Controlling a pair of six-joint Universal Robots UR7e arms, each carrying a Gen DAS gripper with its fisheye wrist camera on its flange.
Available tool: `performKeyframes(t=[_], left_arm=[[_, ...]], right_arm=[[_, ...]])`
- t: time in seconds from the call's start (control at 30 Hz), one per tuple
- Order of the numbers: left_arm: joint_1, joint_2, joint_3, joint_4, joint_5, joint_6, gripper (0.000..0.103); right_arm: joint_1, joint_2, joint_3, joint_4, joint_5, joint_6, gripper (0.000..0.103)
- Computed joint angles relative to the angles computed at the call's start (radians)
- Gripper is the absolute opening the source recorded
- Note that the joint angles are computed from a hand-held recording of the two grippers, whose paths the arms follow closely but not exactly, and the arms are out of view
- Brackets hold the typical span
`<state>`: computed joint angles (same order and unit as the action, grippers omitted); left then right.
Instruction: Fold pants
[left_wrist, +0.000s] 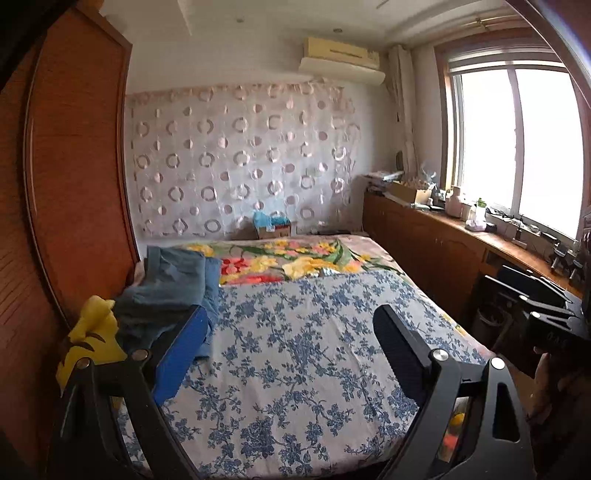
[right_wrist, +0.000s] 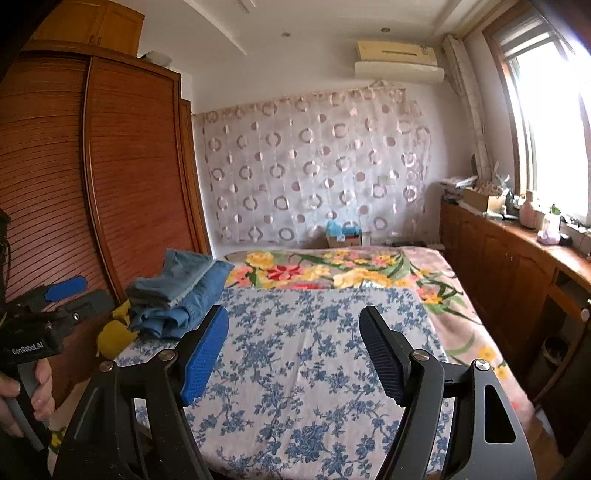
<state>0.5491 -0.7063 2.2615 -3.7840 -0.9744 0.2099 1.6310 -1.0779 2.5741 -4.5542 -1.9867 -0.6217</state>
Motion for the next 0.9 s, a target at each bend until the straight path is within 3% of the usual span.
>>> performKeyframes(t=[0.1, 0.23, 0.9], left_arm=[[-0.012, -0.004, 0.014, -0.025, 0.017, 0.008, 0.092], [-0.013, -0.005, 0.021, -0.035, 0.016, 0.008, 0.092], [-0.013, -0.007, 0.024, -0.021, 0.021, -0.003, 0.092]], right_arm=[[0.022, 0.046, -0.017, -0.043, -0.027, -0.013, 0.075], [-0.002, 0.068, -0.009, -0.074, -0.002, -0.016, 0.075], [-0.039, 0.047, 0.013, -0.088, 0.032, -0.028, 0.075]])
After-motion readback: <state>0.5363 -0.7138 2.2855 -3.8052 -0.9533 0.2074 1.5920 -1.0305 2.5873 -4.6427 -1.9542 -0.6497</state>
